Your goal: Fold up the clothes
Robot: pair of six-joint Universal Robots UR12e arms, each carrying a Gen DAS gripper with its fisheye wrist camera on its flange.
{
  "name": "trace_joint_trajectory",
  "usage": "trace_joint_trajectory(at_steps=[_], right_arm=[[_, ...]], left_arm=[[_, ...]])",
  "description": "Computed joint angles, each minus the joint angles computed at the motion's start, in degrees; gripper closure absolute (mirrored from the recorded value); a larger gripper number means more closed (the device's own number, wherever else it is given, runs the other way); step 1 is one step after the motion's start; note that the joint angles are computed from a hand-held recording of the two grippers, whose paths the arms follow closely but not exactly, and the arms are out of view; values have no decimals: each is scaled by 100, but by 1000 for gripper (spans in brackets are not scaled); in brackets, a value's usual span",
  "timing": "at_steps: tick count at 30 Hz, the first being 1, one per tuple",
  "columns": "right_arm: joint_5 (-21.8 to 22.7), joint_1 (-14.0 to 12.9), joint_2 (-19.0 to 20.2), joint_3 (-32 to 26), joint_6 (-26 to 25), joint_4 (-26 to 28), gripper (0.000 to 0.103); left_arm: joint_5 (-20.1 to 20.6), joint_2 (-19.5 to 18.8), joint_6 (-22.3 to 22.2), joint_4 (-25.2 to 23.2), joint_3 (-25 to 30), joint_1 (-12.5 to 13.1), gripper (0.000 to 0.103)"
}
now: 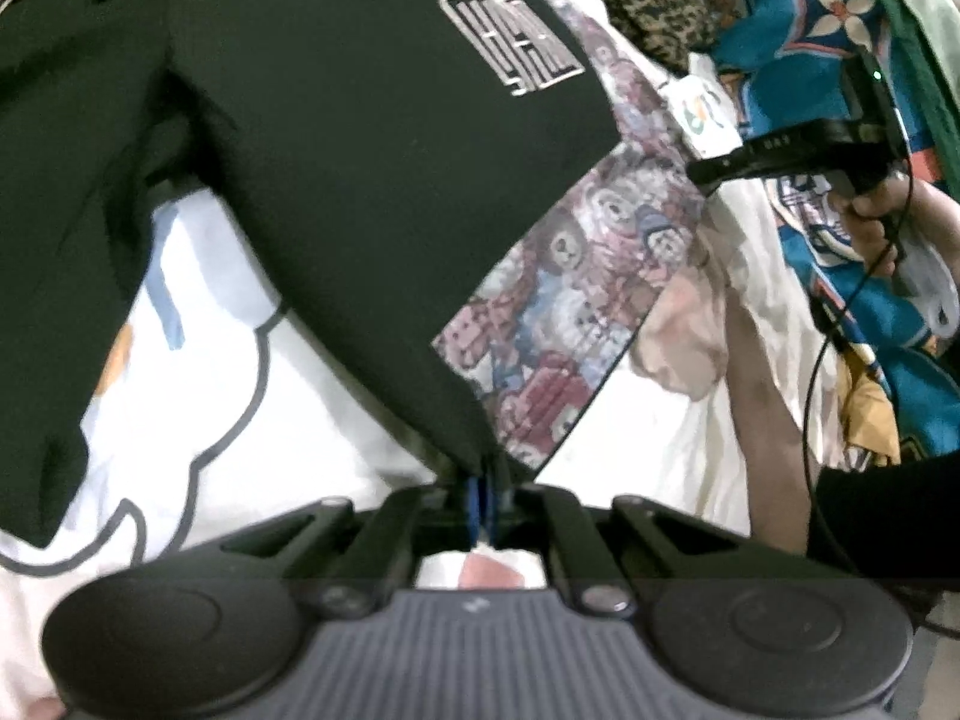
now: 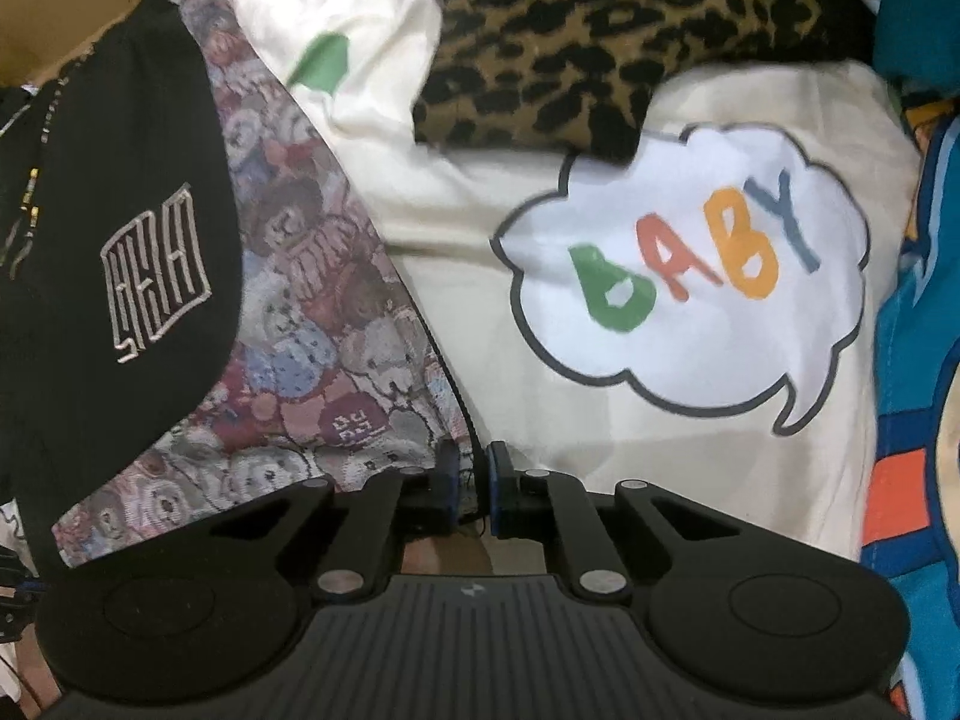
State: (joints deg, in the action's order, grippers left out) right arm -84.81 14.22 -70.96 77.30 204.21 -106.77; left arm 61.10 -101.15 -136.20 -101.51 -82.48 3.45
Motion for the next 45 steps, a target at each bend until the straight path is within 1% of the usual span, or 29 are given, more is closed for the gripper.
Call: trace_joint_trajectory(at_steps=[2, 3, 4, 5, 6, 8, 10, 14, 16, 18, 19, 21, 22, 25, 26, 27, 28, 30, 33, 35, 37, 38, 39, 42, 45], right_arm=[[-46, 21, 7, -80, -6, 88, 93], [-92, 35, 11, -125, -36, 107, 90], [-146, 52, 11, -167, -63, 118, 90], [-203, 71, 8, -203, -66, 101, 87], [-253, 90, 4, -235, -48, 67, 85], [-354, 130, -26, -252, 67, -91, 85], [-339, 162, -28, -280, 155, -273, 85], [-91, 216, 25, -352, 308, -663, 85], [176, 228, 64, -394, 439, -827, 85], [470, 248, 132, -459, 570, -1002, 85], [604, 265, 174, -505, 618, -1093, 85], [800, 317, 239, -575, 670, -1284, 85], [906, 343, 277, -603, 684, -1402, 84], [1204, 443, 427, -726, 648, -1682, 82], [1305, 485, 481, -768, 632, -1737, 77], [1414, 529, 540, -818, 596, -1767, 72], [1531, 574, 603, -879, 539, -1770, 71], [1761, 664, 729, -1002, 404, -1774, 71], [2074, 787, 882, -1144, 149, -1802, 71], [2249, 863, 982, -1253, 21, -1753, 71], [2366, 939, 1117, -1433, -140, -1628, 68], [2407, 979, 1188, -1525, -210, -1579, 59], [2439, 1020, 1256, -1608, -264, -1558, 56], [2533, 1141, 1454, -1887, -477, -1293, 55], [2705, 1246, 1598, -2088, -680, -1027, 52]], left_arm=[[38, 0, 25, 38, 66, 37, 93], [57, 0, 38, 57, 99, 56, 89], [32, 29, -45, 173, 97, 106, 83], [9, 57, -130, 292, 96, 155, 80], [-109, 70, -236, 318, 113, 226, 77], [-212, 133, -511, 577, 75, 345, 77], [-177, 181, -683, 847, 46, 406, 77], [-72, 257, -1000, 1414, 8, 525, 76], [-70, 275, -1159, 1691, 0, 591, 76], [-129, 326, -1428, 2221, -76, 662, 76], [-191, 328, -1545, 2399, -83, 708, 76], [-163, 347, -1838, 2730, -139, 787, 76], [-73, 355, -1971, 2913, -178, 810, 76], [477, 334, -2347, 3327, -242, 830, 76], [690, 318, -2466, 3415, -254, 827, 76], [842, 315, -2565, 3483, -282, 827, 76], [995, 310, -2662, 3549, -310, 826, 76], [1097, 277, -2756, 3508, -306, 884, 74], [1121, 266, -2849, 3447, -342, 932, 71], [1045, 251, -2941, 3453, -382, 958, 67], [943, 243, -3047, 3462, -418, 1000, 60], [885, 238, -3114, 3451, -438, 1017, 58], [826, 233, -3182, 3440, -459, 1034, 57], [663, 200, -3338, 3363, -499, 1071, 57], [660, 179, -3391, 3274, -515, 1072, 58]])
